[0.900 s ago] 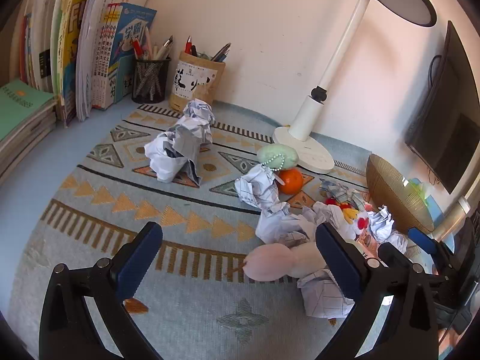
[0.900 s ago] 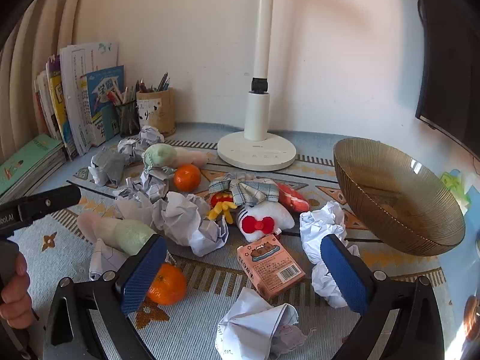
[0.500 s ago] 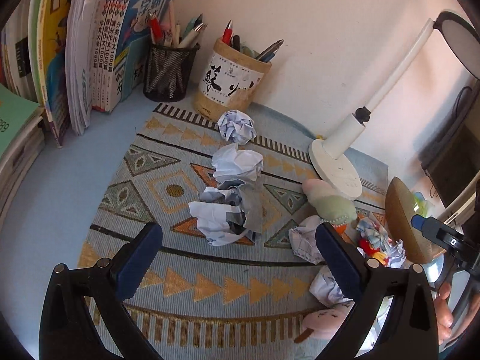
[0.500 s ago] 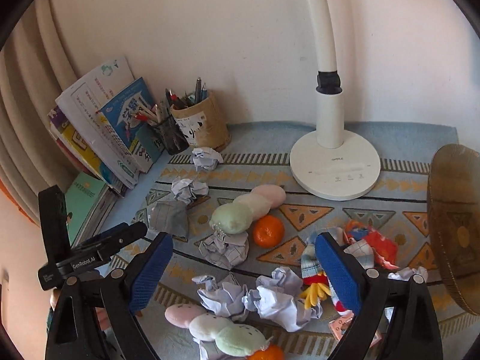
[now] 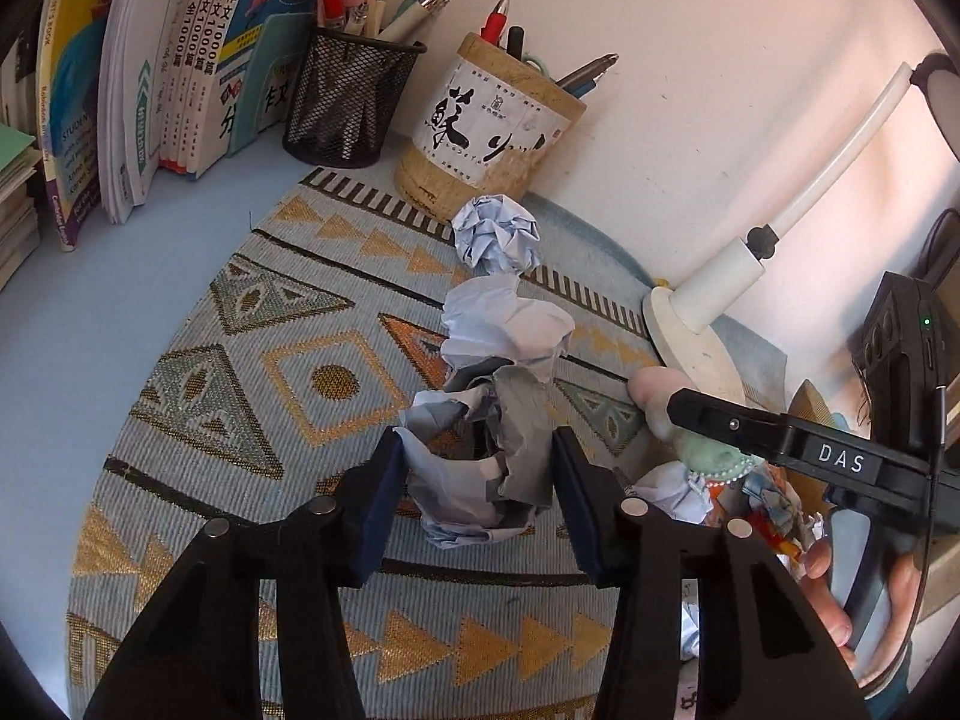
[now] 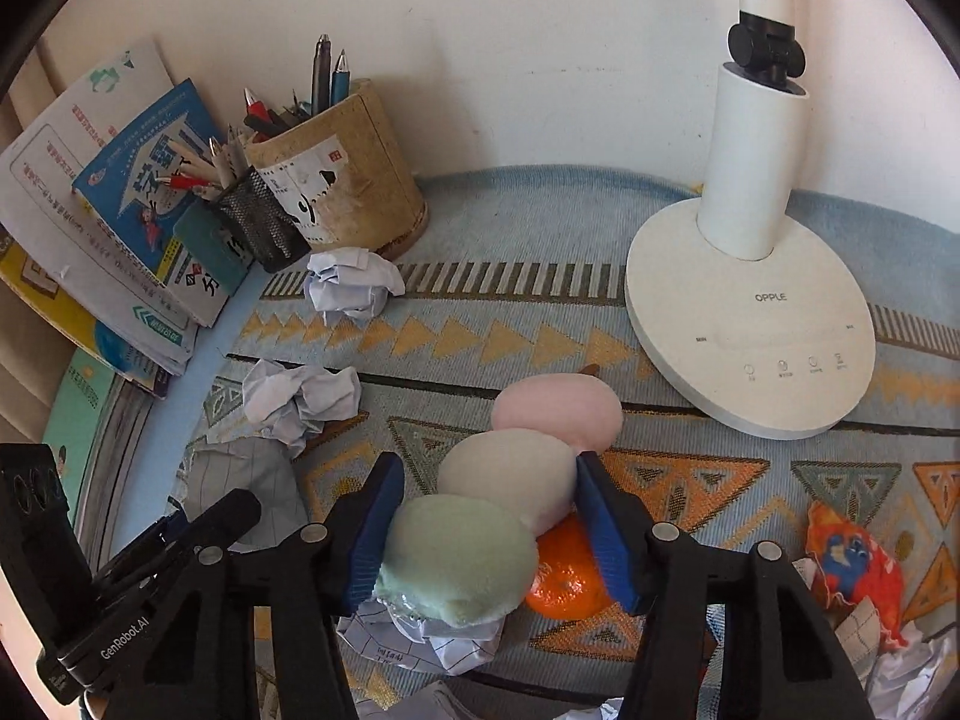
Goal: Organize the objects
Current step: 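Grasp grey crumpled paper with left tool while right tool grasps pastel plush stack, then carry both held items over the brown glass bowl and open both tools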
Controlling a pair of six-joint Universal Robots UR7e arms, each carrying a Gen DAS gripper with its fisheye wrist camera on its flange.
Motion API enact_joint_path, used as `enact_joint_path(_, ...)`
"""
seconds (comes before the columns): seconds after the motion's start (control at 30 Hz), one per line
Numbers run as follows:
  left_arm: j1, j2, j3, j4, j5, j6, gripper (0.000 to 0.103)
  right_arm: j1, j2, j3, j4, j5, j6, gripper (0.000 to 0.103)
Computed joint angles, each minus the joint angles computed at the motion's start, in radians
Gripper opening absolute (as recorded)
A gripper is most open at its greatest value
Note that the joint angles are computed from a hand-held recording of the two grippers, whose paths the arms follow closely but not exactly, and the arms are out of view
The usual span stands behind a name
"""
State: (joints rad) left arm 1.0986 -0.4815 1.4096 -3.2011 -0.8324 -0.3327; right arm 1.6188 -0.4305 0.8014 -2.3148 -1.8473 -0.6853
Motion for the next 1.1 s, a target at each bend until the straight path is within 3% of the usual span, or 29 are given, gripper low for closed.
enact_joint_path(0.1,-0.025,0.013,0.007,-0.073,0.072,0.072,0.042,-0.016,-0.118,0.160,-0.121,0.146,-0.067,0.054)
enact_joint_path(0.17,-0.044,0.018,0.035,-0.210,0.073,0.160,0.042,-0.028,-0.222,0.279,-0.172,0.227,-0.110,0.054)
enact_joint_path(0.33,-0.120,-0.003,0.148,-0.419,0.047,0.225,0.042,-0.090,-0.496,0.544,-0.137,0.339,-0.222,0.055)
enact_joint_path(0.47,-0.214,0.006,0.257,-0.508,0.043,0.197,0.042,-0.190,-0.638,0.679,-0.015,0.335,-0.282,0.056)
enact_joint_path(0.63,-0.288,0.059,0.314,-0.555,-0.007,0.090,0.042,-0.278,-0.706,0.748,0.088,0.347,-0.395,0.055)
enact_joint_path(0.7,-0.309,0.077,0.314,-0.534,-0.005,0.072,0.042,-0.283,-0.726,0.791,0.052,0.316,-0.468,0.055)
enact_joint_path(0.77,-0.329,0.092,0.305,-0.491,0.032,0.068,0.042,-0.274,-0.723,0.834,-0.050,0.232,-0.501,0.055)
enact_joint_path(0.83,-0.343,0.105,0.302,-0.472,0.048,0.057,0.042,-0.277,-0.718,0.866,-0.129,0.198,-0.529,0.055)
enact_joint_path(1.03,-0.368,0.120,0.307,-0.450,0.098,0.042,0.042,-0.288,-0.759,0.894,-0.064,0.261,-0.518,0.055)
enact_joint_path(1.07,-0.371,0.119,0.313,-0.455,0.104,0.045,0.042,-0.283,-0.769,0.917,-0.095,0.261,-0.519,0.062)
enact_joint_path(1.1,-0.375,0.120,0.314,-0.460,0.113,0.044,0.042,-0.271,-0.771,0.951,-0.167,0.243,-0.506,0.076)
